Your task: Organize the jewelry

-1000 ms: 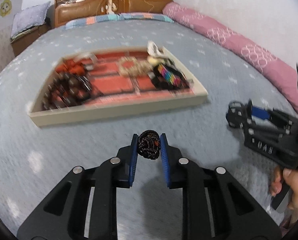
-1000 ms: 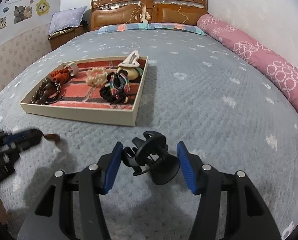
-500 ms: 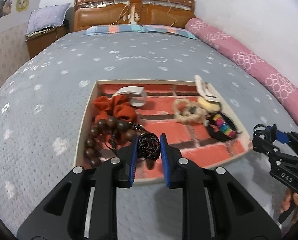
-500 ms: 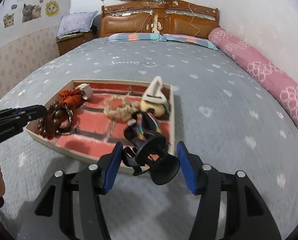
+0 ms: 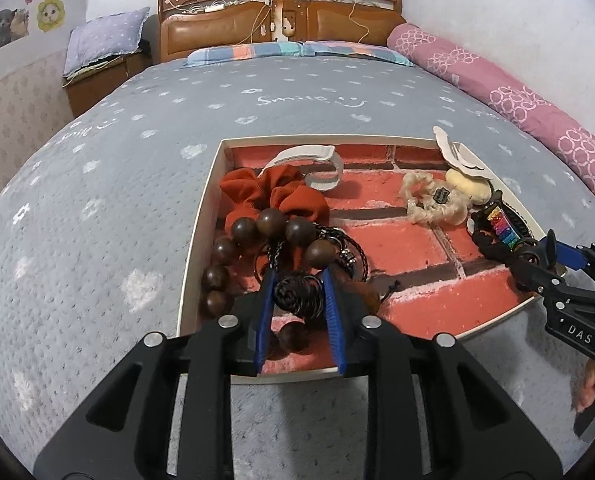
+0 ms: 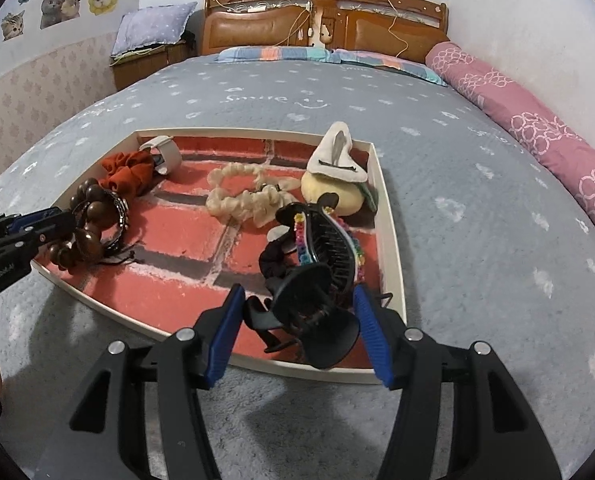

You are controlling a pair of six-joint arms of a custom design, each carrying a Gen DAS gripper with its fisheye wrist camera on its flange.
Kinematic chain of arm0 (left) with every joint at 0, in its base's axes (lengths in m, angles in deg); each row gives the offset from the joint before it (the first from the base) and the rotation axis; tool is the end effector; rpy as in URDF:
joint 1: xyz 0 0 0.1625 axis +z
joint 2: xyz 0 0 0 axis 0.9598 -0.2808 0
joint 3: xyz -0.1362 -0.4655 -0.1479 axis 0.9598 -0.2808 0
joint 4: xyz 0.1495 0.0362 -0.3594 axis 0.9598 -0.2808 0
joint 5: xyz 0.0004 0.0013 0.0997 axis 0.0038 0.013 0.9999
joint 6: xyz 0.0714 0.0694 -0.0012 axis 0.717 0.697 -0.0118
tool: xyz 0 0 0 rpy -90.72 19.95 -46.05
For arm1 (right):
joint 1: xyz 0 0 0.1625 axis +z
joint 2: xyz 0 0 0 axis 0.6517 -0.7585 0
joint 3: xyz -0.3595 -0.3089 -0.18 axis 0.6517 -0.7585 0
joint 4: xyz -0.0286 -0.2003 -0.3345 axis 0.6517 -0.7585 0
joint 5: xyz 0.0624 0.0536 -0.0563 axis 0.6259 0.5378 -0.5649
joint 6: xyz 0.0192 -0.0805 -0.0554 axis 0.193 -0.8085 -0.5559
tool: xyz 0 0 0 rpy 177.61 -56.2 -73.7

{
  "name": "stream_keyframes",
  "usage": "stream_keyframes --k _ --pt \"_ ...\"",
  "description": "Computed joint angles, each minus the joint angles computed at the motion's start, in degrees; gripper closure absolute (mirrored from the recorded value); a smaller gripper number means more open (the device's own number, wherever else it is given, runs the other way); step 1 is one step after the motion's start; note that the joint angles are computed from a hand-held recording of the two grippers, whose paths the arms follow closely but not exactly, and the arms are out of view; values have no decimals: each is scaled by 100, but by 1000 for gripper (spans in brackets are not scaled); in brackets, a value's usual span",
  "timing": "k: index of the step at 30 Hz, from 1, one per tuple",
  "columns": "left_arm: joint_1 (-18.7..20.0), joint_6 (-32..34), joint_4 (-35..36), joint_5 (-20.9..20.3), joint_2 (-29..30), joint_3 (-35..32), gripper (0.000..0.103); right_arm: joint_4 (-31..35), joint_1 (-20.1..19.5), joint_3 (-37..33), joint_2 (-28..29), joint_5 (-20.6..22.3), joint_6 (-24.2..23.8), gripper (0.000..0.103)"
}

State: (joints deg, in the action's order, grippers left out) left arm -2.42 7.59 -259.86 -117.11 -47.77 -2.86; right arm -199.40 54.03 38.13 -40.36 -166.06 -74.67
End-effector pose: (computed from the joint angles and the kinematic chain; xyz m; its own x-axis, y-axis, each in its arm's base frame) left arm -0.0769 -0.8128 0.1382 -0.6886 0.2664 -0.6744 0.6381 0.6645 -0.3890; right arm 0.1407 -0.7583 0.0403 -0.6978 0.0188 0.7160 -0.5161 0.6800 -0.5208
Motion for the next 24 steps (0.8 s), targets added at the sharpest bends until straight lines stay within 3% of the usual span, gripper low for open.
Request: stream_keyframes --k 4,5,6,10,16,20,24 --pt "6 -82 -119 63 -73 105 72 -50 -32 128 -77 165 84 46" --pt "22 -140 -91 25 -117 145 72 -105 -39 180 -99 222 87 43" --pt "31 -166 -123 10 -163 215 68 -193 -41 246 -124 275 69 34" --pt "19 -102 -579 52 -320 587 40 -724 -23 585 -218 350 -45 27" --pt "-23 -50 -1804 106 -678 1613 14 -1616 -63 1381 -382 544 93 23" --pt "-133 121 -2680 174 -836 2253 5 -2327 -75 1995 -444 655 303 20" --pt "-316 130 -3608 81 -1008 2960 5 -3229 -30 2471 -387 727 296 15"
